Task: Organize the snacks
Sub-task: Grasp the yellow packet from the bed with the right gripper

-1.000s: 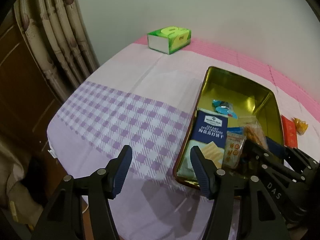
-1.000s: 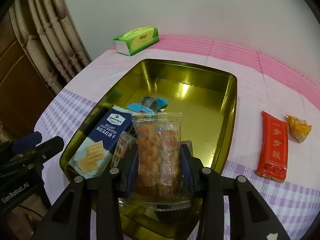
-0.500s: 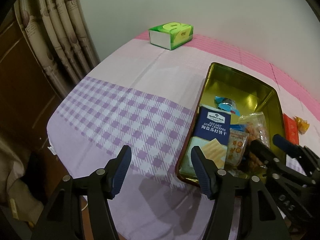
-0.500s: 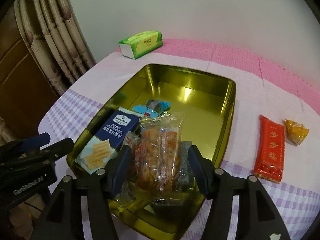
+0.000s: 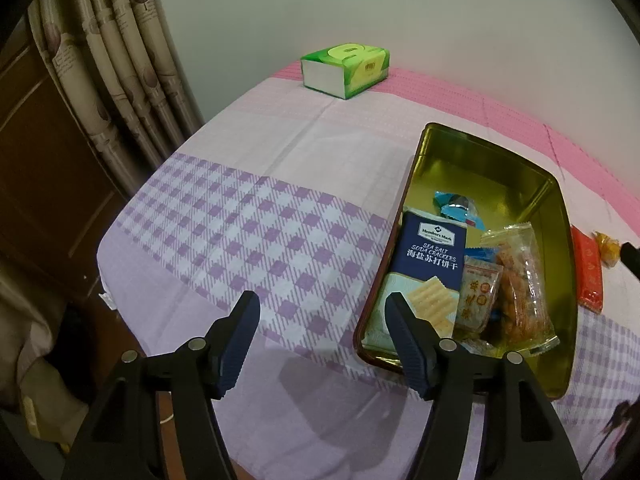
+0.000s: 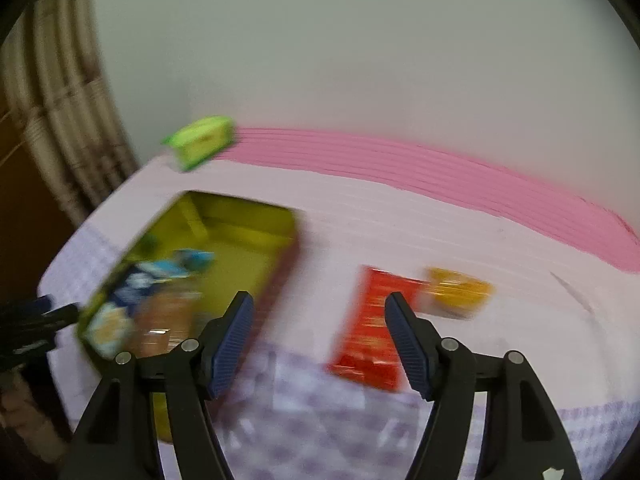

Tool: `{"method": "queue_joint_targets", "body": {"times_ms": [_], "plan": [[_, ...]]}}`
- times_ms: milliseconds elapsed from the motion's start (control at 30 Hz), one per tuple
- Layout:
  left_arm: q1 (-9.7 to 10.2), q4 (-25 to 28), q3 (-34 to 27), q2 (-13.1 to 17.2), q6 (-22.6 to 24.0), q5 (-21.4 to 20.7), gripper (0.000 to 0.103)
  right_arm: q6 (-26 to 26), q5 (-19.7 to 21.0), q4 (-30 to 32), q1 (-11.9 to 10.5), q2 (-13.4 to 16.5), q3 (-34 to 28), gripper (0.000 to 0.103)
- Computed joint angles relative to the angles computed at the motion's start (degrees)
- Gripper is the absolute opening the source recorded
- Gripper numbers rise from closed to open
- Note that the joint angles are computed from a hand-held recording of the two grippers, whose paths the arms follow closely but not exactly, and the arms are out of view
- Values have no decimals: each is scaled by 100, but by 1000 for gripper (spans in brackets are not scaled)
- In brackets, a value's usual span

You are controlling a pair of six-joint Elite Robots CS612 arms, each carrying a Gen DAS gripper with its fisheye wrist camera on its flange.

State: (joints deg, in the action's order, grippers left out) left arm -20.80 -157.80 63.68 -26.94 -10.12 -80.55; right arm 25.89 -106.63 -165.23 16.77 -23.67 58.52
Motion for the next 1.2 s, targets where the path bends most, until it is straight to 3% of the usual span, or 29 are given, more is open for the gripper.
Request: {"method": "queue_joint_targets", "body": {"times_ms": [133, 333, 767, 933, 1200], "plan": [[-2, -35, 14, 0, 66, 15, 66, 411, -218, 12, -197, -147, 395, 66], [-35, -64, -19, 40, 177, 127, 66, 1006, -134, 45, -416, -171, 569, 72], [-113, -162, -73, 116, 417, 403, 66, 892, -187, 615, -499, 367, -320, 76], [-161, -96, -126, 141, 491, 513, 66, 818, -96, 717, -555, 372, -272, 61], [-308, -311, -245, 166, 917, 351, 66, 643, -82, 396, -571, 243, 115, 55]]}}
